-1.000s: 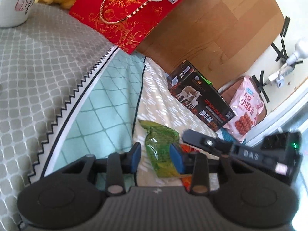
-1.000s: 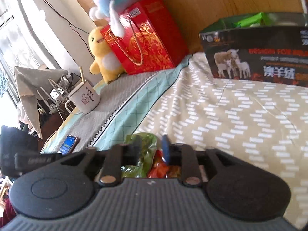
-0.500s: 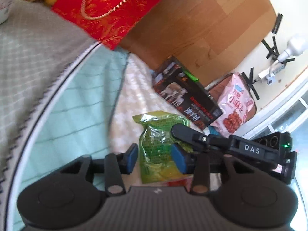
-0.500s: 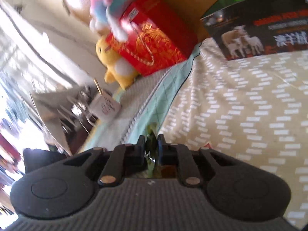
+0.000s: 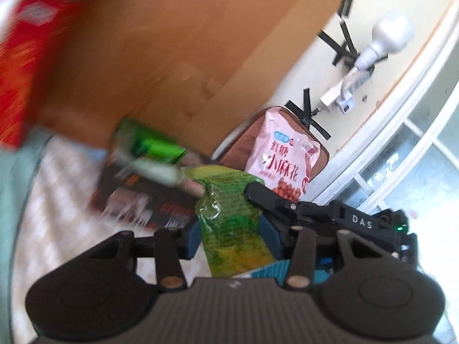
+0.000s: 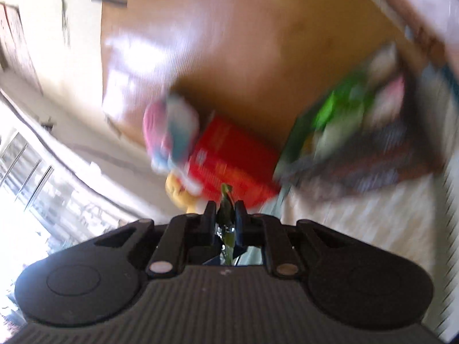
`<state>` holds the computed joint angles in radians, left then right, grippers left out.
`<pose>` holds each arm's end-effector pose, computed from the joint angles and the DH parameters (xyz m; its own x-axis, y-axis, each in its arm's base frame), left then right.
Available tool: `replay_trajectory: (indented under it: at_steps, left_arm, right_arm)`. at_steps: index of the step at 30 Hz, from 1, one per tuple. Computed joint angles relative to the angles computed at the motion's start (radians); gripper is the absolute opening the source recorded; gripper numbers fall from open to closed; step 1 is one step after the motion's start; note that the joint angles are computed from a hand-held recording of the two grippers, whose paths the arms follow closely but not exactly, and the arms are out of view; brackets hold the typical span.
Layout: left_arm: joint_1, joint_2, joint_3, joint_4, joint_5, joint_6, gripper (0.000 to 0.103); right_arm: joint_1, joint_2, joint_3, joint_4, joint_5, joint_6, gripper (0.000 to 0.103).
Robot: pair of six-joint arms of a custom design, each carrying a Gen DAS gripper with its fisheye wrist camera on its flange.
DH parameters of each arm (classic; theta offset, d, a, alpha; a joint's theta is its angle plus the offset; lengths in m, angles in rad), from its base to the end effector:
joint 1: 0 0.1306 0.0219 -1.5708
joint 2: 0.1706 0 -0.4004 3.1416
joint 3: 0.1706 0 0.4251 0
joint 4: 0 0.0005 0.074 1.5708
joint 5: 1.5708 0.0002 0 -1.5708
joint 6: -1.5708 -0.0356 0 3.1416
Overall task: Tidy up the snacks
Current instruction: 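Carry the yellow-green bag over the box and open the right tool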
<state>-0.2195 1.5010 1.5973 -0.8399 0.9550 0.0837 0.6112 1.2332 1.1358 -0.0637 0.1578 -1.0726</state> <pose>0.5350 -0.1497 0.5057 -0.7179 0.1107 -0.6873 0.6545 0.4437 -0.6122 0.4016 0.2740 0.4664 -0.4490 0.7447 -0.4938 -0.0947 0.5099 0.8550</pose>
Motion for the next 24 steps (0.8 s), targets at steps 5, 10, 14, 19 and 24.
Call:
replay_trajectory:
  at_steps: [5,10,14,19,24]
  left_arm:
    - [-0.104,0.111,0.126,0.012,-0.107,0.018,0.044]
    - [-0.155,0.192,0.189,0.030,-0.213,0.036,0.045]
    - [-0.178,0.204,0.191,0.038,-0.338,0.011,0.050]
    - [-0.150,0.155,0.139,0.067,-0.289,0.011,0.051]
    - [-0.079,0.034,0.024,0.085,-0.216,-0.024,0.054]
  right_arm:
    - [-0.080,0.019,0.057,-0.122,0.040,0.104,0.017]
    - [-0.149,0.067,0.080,-0.165,0.022,0.165,0.022]
    - [-0.110,0.130,0.152,-0.283,0.224,0.339,0.030]
    - [-0.038,0.112,0.128,-0.236,0.427,0.429,0.040]
    - [0.030,0.042,0.080,-0.238,0.411,0.443,0.042]
